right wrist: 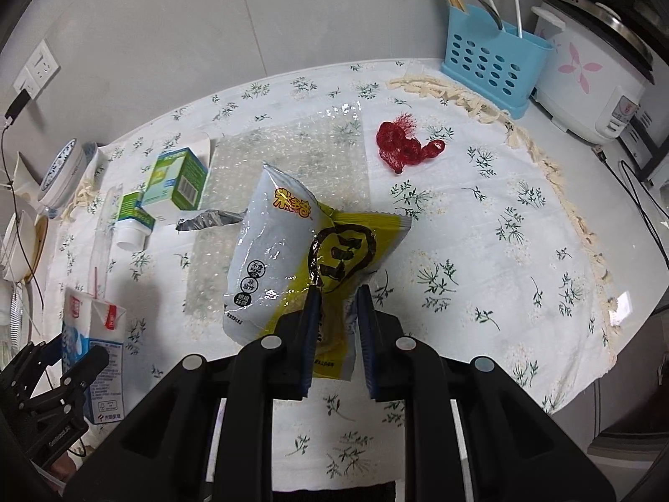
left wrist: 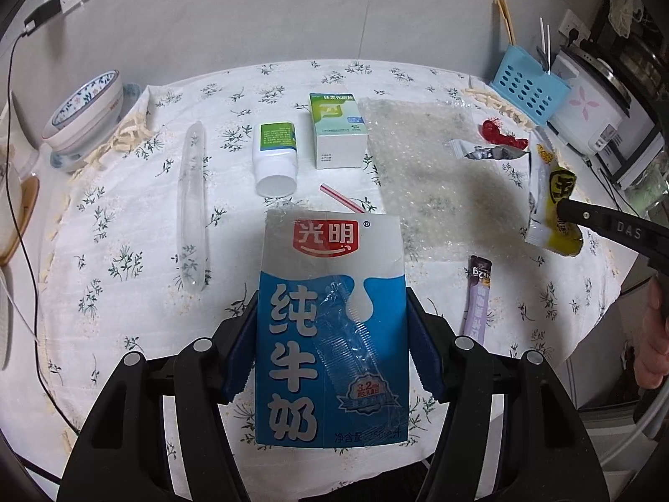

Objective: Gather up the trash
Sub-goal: 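Carry carton and snack bag down over the black bin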

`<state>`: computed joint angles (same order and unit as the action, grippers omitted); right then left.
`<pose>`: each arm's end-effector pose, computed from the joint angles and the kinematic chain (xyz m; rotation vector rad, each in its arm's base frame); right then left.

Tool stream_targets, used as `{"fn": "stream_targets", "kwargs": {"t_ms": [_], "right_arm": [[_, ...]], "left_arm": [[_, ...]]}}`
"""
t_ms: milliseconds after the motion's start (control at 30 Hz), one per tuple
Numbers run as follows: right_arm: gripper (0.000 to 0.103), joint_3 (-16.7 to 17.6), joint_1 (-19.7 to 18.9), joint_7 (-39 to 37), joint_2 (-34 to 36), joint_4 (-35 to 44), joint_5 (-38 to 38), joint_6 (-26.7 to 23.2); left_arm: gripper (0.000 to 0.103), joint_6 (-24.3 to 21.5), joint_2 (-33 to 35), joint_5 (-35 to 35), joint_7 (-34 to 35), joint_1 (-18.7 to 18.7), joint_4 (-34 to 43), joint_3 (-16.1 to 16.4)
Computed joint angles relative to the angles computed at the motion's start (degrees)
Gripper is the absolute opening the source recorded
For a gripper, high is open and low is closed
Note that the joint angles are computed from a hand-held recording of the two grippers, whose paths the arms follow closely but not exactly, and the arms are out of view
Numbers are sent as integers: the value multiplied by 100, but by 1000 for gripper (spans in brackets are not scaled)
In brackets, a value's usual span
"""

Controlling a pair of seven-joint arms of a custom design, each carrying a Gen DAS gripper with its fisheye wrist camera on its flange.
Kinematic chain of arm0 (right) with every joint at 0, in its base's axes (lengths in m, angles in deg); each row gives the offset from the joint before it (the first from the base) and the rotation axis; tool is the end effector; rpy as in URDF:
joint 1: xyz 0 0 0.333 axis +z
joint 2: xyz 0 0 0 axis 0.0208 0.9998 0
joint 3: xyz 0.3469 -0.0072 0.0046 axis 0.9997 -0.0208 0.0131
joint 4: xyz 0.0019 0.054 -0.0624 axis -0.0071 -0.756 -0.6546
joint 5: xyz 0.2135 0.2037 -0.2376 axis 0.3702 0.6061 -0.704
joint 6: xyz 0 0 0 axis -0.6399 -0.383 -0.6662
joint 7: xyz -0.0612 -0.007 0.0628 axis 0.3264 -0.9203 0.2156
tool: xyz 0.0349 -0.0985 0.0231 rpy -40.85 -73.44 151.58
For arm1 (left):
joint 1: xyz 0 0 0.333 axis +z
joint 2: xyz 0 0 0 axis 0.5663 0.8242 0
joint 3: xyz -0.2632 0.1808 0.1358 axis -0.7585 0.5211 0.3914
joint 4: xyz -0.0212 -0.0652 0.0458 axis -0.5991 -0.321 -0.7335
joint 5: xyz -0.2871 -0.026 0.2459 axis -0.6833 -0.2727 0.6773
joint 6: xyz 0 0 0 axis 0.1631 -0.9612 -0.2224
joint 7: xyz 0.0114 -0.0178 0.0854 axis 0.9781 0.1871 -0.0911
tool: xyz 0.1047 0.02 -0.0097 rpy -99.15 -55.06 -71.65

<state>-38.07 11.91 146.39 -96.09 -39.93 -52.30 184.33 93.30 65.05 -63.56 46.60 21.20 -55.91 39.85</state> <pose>0.5325 0.1258 0.6328 -1.8201 2.0404 -0.4848 0.5177 -0.2564 0.6184 -1.8793 2.1189 -0.6137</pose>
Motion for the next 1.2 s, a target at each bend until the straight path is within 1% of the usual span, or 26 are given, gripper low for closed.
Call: {"fn": "stream_targets", "kwargs": {"t_ms": [367,533,933,1200], "right_arm": [[17,163,-11,327,-772,-639,-147,142],[17,199,21,330,-1166,-930,-32,146],[17,292,203,-201,-2029,-1625,352,65],[17,344,245,-334,-2550,-2070,516,-58]], "left_arm": [[62,40,-325,-290,314,-7,-198,6],[62,-33,-541,-359,336,-33,-281,-29],[62,-38,-1378,-320,-363,-142,-961,-209],[62,-133,-1845,-320,-718,-245,-1366,-319]]}}
